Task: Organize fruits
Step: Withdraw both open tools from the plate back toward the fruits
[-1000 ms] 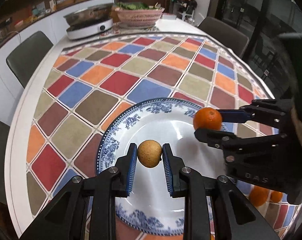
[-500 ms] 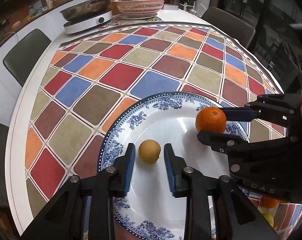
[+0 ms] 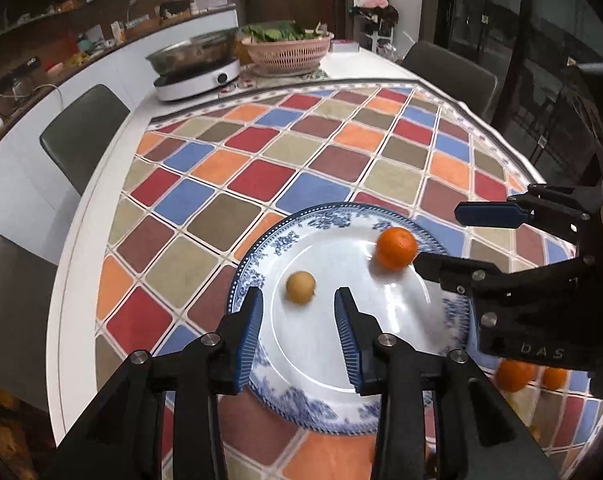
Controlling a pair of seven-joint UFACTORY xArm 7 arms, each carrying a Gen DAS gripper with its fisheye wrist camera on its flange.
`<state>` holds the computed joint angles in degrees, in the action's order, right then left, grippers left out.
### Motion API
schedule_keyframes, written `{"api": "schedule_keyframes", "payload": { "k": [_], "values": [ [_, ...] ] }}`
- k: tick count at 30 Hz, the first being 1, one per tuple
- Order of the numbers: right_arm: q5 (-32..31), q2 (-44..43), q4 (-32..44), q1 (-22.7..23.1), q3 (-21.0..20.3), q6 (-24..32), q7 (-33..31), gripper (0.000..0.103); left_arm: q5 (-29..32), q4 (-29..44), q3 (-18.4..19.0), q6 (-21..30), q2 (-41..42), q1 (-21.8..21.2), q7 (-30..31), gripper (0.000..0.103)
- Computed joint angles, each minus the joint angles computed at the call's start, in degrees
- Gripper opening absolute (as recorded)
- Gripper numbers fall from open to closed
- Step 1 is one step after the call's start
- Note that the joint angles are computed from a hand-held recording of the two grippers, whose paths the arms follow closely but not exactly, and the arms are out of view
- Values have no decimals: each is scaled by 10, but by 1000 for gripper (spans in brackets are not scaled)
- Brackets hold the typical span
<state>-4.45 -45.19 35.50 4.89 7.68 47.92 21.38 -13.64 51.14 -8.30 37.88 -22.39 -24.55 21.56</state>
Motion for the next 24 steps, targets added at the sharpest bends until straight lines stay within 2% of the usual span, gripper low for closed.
{"api": "schedule_keyframes", "payload": {
  "k": [1, 7, 10, 14, 24],
  "values": [
    [-2, -17, -3, 0, 7, 2, 7, 61, -2, -6, 0, 0, -12, -1, -1, 42],
    [-12, -96, -12, 7, 36, 31, 33, 63, -4, -59, 5, -16, -109, -12, 0, 56],
    [-23, -138, -15, 9, 60, 51, 52, 74, 7, -95, 2, -31, -167, -13, -6, 66],
    [-42, -191, -22, 12, 87, 80, 68, 76, 37, -135, -10, -39, -232, -6, -29, 77],
    [-43, -296, -9, 20, 140, 191, 136, 80, 41, -183, 3, 14, -366, -19, -76, 92]
  ]
}}
